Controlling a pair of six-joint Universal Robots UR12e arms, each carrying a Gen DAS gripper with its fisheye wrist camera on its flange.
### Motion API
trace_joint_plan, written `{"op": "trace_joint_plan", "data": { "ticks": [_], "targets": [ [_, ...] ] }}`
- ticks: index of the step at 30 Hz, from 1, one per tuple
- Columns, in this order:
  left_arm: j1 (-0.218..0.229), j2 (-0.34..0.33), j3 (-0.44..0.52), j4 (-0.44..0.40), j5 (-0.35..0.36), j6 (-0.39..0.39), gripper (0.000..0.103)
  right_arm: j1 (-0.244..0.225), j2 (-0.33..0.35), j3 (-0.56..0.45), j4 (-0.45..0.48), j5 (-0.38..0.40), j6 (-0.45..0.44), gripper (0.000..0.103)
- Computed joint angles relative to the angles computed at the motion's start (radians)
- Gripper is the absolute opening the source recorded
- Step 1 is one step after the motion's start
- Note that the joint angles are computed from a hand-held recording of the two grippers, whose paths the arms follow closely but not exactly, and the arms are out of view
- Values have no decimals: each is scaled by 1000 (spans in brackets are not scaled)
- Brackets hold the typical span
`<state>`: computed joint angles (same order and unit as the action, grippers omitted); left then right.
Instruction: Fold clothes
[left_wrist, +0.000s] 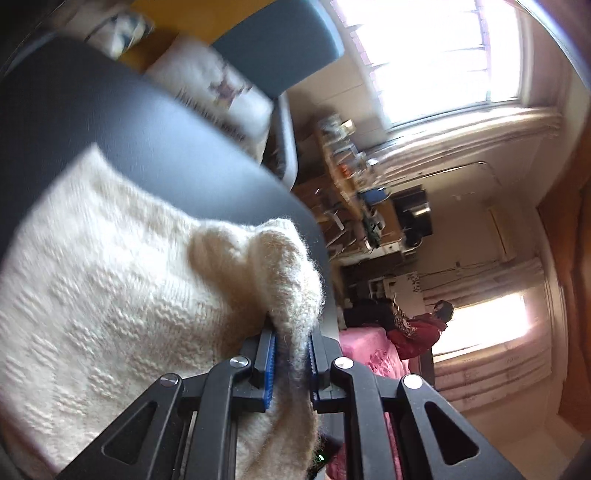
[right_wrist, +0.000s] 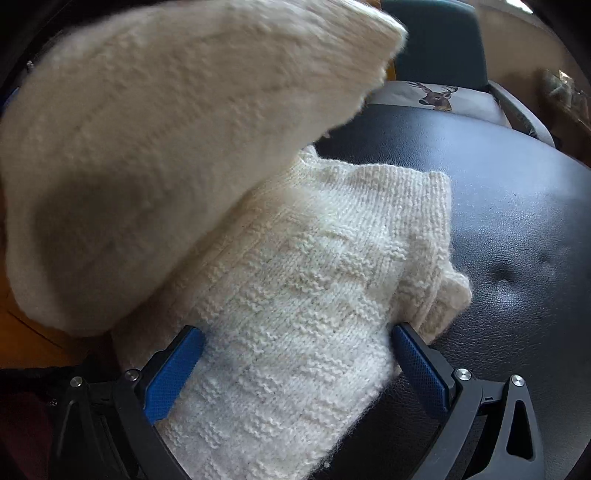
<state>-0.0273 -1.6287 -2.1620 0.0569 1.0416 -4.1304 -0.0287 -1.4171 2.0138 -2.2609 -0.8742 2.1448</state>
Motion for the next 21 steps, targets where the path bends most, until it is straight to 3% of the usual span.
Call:
{"op": "trace_joint_plan", "data": {
  "ticks": [4,14,16,19,21],
  "targets": [
    [-19,-43,12,0,-3,-55,12,13,-14,27,-52,-18,-20,103],
    [-32,-67,35,-62,-103,-120,16,-45,-47,73,-116,6,-70,103],
    [-32,-61,40,-67,-150,-121,18,-65,-56,77,-109,1,-62,103],
    [-27,-69,44,19,-256,-175,18,-95,-66,84,-103,-8,-43,103],
    [-34,-71,60,38,-306,-167,18,-115,-72,92,-102,-5,-23,103]
  ]
}}
